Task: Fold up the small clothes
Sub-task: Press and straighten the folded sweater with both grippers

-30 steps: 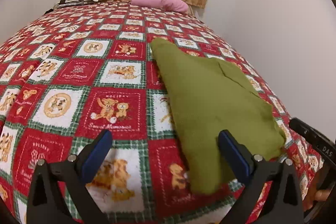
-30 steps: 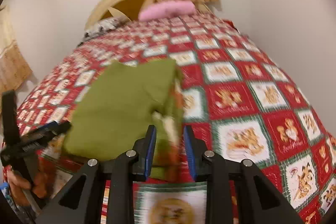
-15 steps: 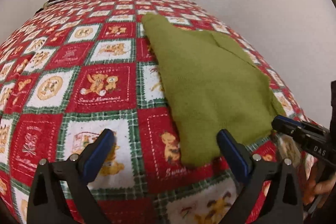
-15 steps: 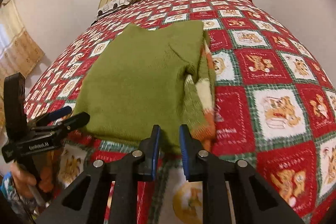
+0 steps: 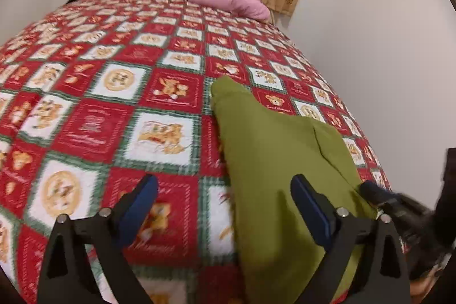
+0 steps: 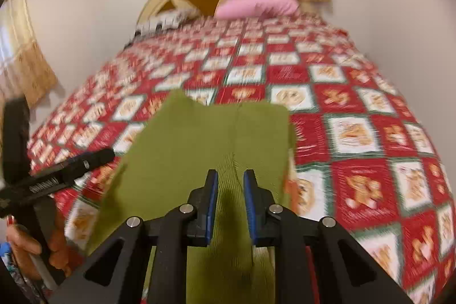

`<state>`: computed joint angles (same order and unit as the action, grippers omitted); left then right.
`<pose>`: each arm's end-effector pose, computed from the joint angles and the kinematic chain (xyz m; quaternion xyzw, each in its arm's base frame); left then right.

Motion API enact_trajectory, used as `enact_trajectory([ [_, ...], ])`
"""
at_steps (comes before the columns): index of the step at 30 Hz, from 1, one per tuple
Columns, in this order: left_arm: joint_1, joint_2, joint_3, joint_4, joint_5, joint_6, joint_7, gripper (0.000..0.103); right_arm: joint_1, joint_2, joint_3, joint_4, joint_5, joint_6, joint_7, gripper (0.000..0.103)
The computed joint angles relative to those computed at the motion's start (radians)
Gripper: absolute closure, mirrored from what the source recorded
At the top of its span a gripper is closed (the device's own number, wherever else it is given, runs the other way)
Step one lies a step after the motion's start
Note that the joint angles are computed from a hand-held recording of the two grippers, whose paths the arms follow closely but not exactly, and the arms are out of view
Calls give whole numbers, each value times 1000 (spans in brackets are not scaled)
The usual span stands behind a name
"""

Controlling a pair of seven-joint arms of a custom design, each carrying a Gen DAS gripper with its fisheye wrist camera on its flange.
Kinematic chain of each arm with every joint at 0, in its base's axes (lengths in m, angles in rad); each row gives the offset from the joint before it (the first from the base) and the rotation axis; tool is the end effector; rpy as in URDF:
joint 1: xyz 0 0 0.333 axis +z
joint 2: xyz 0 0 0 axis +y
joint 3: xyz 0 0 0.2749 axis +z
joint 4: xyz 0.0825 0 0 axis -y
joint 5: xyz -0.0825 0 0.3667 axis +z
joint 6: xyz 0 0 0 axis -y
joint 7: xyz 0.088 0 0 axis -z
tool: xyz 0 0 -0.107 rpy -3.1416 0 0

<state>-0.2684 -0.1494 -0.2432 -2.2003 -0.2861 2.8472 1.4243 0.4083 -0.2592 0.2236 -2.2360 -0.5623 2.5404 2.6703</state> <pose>0.4774 -0.2563 0.5052 -0.6044 0.6942 -0.3771 0.1028 0.4048 0.3117 0.5019 -0.6351 0.6869 -0.2194 0.2768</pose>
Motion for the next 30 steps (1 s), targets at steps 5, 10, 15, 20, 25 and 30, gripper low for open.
enact_trajectory([
  [5,26,112,-38,82,239,-55,-170,6,-25,20,-42,-45,41,98,5,86],
  [10,-9,106,-4,72,9,-47,16,5,-75,-83,-19,-165,8,218,135,85],
  [15,-19,94,28,84,-311,-68,260,5,-175,-253,7,-332,-46,378,359,50],
  [20,-13,162,8,157,-276,-118,208,5,-69,-164,-103,-292,107,408,146,44],
  [25,-32,180,-3,160,130,-95,-27,4,-20,-28,-137,-220,237,373,-60,38],
  [30,-28,181,-6,144,117,-61,-10,4,-7,-21,-149,-239,336,432,-162,36],
])
